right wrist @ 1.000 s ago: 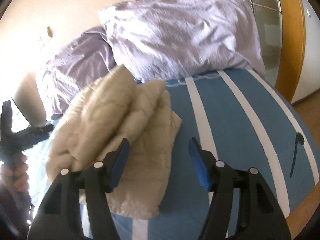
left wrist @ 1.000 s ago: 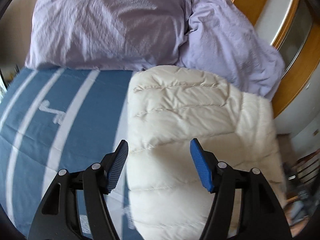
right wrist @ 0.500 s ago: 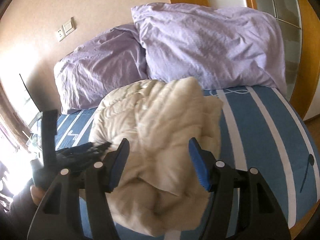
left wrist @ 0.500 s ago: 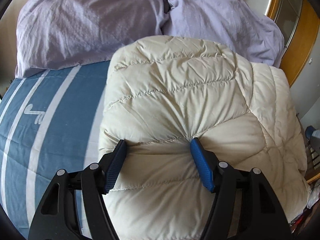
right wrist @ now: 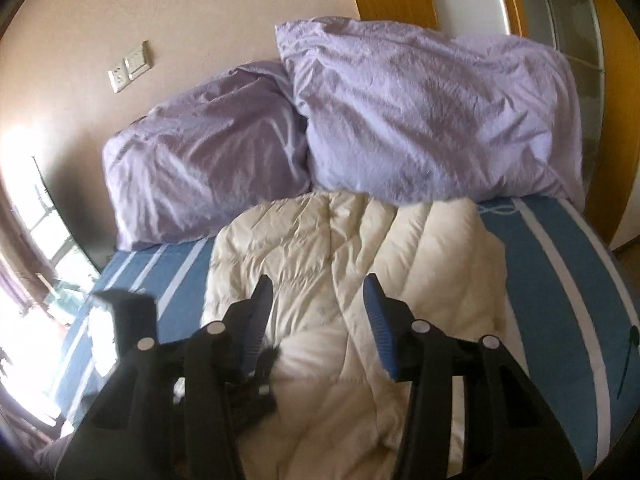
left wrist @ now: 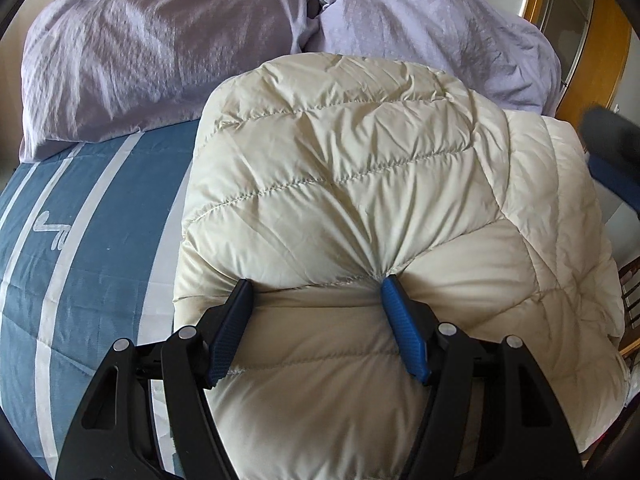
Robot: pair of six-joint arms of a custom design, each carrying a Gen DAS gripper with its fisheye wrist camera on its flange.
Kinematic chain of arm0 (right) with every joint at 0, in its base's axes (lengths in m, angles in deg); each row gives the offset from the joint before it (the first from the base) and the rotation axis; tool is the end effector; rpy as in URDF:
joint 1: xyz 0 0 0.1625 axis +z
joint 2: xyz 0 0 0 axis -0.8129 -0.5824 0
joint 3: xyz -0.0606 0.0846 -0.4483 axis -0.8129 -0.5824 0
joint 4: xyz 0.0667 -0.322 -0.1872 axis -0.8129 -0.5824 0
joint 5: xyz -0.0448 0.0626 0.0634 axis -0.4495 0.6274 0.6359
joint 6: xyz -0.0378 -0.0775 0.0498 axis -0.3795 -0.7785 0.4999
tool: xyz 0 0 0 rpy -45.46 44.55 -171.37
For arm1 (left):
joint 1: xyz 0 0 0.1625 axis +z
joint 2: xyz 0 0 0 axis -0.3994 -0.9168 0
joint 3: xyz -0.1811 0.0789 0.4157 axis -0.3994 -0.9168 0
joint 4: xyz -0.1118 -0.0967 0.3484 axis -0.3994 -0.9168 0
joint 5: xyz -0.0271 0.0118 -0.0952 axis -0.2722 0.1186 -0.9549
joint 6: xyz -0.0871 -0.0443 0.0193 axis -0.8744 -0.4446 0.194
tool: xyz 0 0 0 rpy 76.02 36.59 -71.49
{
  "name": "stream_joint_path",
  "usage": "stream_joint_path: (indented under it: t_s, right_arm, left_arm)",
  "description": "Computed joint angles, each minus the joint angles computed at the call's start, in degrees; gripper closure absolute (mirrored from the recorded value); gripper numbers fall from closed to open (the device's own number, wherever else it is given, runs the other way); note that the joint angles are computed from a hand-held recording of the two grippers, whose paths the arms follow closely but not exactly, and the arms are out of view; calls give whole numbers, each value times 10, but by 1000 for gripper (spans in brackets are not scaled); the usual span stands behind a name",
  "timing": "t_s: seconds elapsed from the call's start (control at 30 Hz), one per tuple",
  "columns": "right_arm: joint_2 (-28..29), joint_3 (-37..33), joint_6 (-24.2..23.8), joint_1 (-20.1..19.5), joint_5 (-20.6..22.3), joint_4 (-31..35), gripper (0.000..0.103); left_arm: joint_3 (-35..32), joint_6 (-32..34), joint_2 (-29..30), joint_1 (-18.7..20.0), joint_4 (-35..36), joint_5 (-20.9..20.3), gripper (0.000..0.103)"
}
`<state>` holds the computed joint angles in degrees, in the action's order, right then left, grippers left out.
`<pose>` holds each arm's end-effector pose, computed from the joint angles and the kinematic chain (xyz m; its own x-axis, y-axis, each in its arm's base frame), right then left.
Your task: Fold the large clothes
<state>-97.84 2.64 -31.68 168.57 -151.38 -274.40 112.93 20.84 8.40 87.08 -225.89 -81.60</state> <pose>0.4083 -0.6708 0.0588 -0.8092 -0.3346 0.4830 -0.5863 0.5131 -0.6269 -0.0981 -0.6656 0.3064 -0.7835 -0.1105 -0.6115 0.3336 0.7554 -0.5640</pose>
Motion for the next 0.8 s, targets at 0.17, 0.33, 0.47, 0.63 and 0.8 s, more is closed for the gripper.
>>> stream_joint_path:
  t_s: [0.17,0.33,0.47,0.63,0.8]
  right_arm:
    - [36,-56,-7,-5,-52,-19,56]
    - [47,-74,8,-27,-77,-14,56]
    - [54,-79,11,-42,-75,-11,58]
    - [67,-90,-10,-47,-83,-17,58]
    - [73,-99,-10,-51,-85,-10,57]
  left_arm:
    - [0,9,2,2,-6,-5,36]
    - [0,21,2,6,-10,-17,35]
    - [1,30,3,7,-16,-22,35]
    - [0,35,7,8,-22,-26,34]
    - [3,42,7,10,-31,-29,33]
